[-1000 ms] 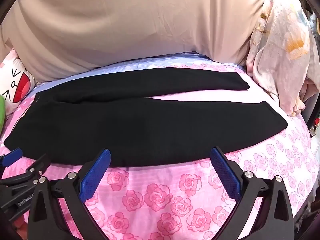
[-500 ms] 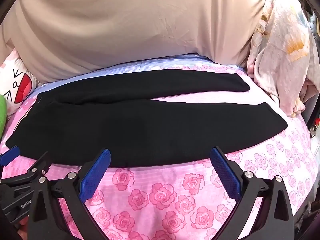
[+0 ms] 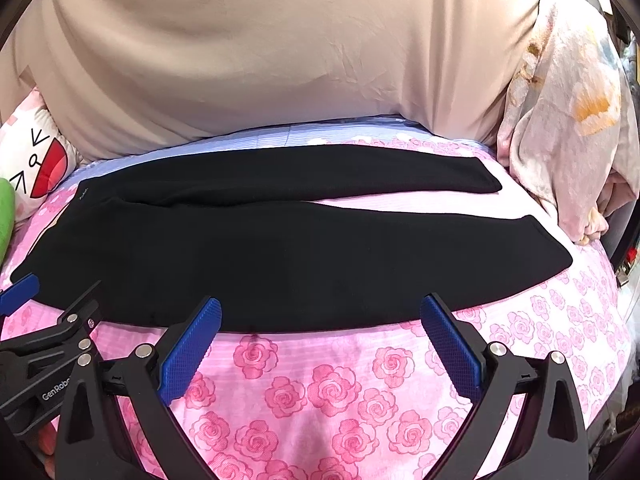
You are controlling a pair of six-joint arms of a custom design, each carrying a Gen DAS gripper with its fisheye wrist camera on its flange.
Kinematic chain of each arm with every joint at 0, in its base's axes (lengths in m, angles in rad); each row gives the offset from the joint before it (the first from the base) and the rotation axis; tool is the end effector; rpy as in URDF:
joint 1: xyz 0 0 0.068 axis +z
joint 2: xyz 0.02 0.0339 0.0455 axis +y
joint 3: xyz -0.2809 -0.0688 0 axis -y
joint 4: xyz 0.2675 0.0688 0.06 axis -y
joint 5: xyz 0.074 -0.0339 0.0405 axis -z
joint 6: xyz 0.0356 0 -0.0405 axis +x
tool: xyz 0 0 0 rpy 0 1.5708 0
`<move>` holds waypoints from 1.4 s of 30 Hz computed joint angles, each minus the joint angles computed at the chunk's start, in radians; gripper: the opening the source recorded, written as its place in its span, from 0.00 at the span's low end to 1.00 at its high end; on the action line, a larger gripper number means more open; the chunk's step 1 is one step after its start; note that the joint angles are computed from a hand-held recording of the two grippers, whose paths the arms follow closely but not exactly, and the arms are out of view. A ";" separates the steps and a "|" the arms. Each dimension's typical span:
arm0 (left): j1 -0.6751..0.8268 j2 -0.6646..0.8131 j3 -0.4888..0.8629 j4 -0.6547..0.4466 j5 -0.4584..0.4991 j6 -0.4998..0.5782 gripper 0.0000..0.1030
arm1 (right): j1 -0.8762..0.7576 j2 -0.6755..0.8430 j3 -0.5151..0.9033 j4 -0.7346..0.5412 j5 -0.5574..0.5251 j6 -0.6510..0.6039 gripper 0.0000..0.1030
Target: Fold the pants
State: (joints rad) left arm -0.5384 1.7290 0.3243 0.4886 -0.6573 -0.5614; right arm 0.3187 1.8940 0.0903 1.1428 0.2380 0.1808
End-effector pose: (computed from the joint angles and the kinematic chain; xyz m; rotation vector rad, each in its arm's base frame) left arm 0.2085 -0.0992 0.0559 -0.2860 2.2441 0.2546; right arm 0.1846 0.0521 0.0391 -0.0233 2.2099 0.0111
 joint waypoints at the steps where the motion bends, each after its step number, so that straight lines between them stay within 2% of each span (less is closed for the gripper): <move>1: 0.003 -0.003 0.005 -0.014 0.006 -0.005 0.95 | -0.002 0.004 -0.001 0.005 -0.001 -0.003 0.95; 7: 0.008 -0.009 0.006 -0.025 0.031 -0.012 0.95 | -0.011 0.046 -0.012 0.063 -0.011 -0.009 0.95; 17: 0.000 0.007 0.008 -0.025 0.005 -0.022 0.95 | -0.011 0.042 -0.008 0.055 -0.009 -0.008 0.95; 29: 0.006 0.028 0.010 -0.005 0.013 -0.010 0.95 | -0.012 0.088 -0.015 0.104 -0.017 -0.009 0.95; 42: 0.009 0.042 0.012 -0.001 0.009 -0.006 0.95 | -0.008 0.095 -0.010 0.100 -0.011 -0.006 0.95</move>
